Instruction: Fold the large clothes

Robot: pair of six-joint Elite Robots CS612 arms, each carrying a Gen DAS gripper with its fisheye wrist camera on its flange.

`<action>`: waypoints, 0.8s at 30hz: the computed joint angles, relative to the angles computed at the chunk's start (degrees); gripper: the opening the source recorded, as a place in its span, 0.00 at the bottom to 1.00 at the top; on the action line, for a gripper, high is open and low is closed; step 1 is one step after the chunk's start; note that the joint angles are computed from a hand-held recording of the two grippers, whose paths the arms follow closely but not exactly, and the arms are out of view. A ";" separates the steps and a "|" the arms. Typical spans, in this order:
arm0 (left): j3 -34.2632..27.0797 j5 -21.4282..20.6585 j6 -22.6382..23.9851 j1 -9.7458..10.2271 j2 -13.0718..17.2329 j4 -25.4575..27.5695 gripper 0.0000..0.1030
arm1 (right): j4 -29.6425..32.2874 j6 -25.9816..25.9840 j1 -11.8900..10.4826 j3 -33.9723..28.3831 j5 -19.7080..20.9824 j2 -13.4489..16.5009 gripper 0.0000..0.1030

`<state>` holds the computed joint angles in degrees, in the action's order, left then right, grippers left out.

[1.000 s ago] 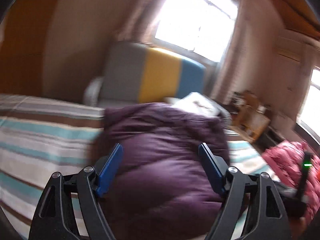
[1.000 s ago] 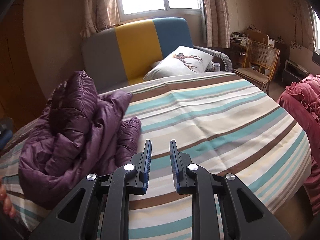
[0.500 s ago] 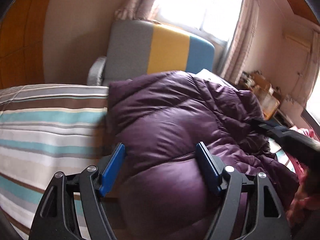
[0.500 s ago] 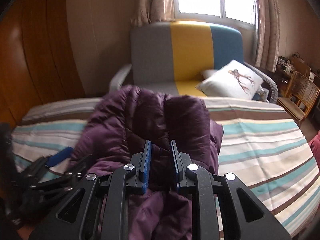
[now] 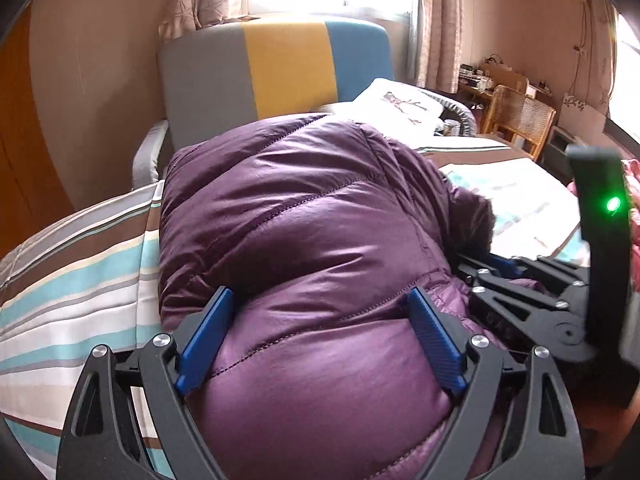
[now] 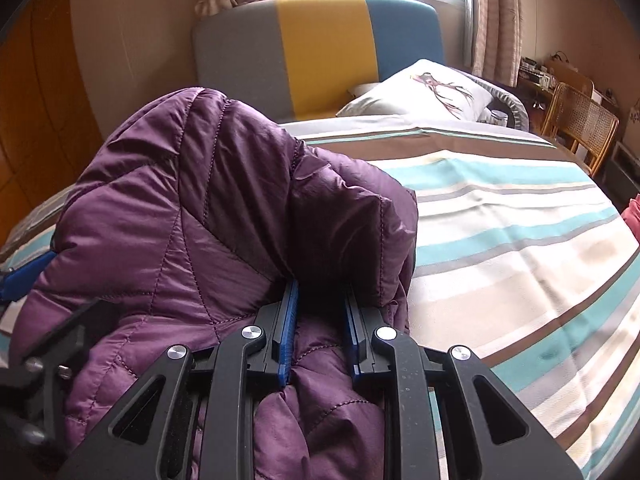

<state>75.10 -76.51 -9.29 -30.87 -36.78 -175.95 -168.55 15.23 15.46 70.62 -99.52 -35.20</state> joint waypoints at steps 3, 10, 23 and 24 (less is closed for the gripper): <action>0.30 -0.22 -0.28 0.04 -0.17 -0.13 0.84 | -0.37 0.03 -0.15 0.47 1.08 -0.38 0.19; 3.19 -1.95 -1.74 0.70 -1.99 -3.92 0.84 | -5.69 4.62 -1.30 6.27 4.84 -4.84 0.19; -1.23 2.87 -6.16 2.13 -1.26 4.26 0.87 | 9.92 -1.47 0.14 -3.83 1.17 -1.90 0.19; -2.59 1.36 -5.80 2.34 -0.61 6.26 0.87 | 10.77 -1.26 -0.04 -4.44 0.81 -1.28 0.19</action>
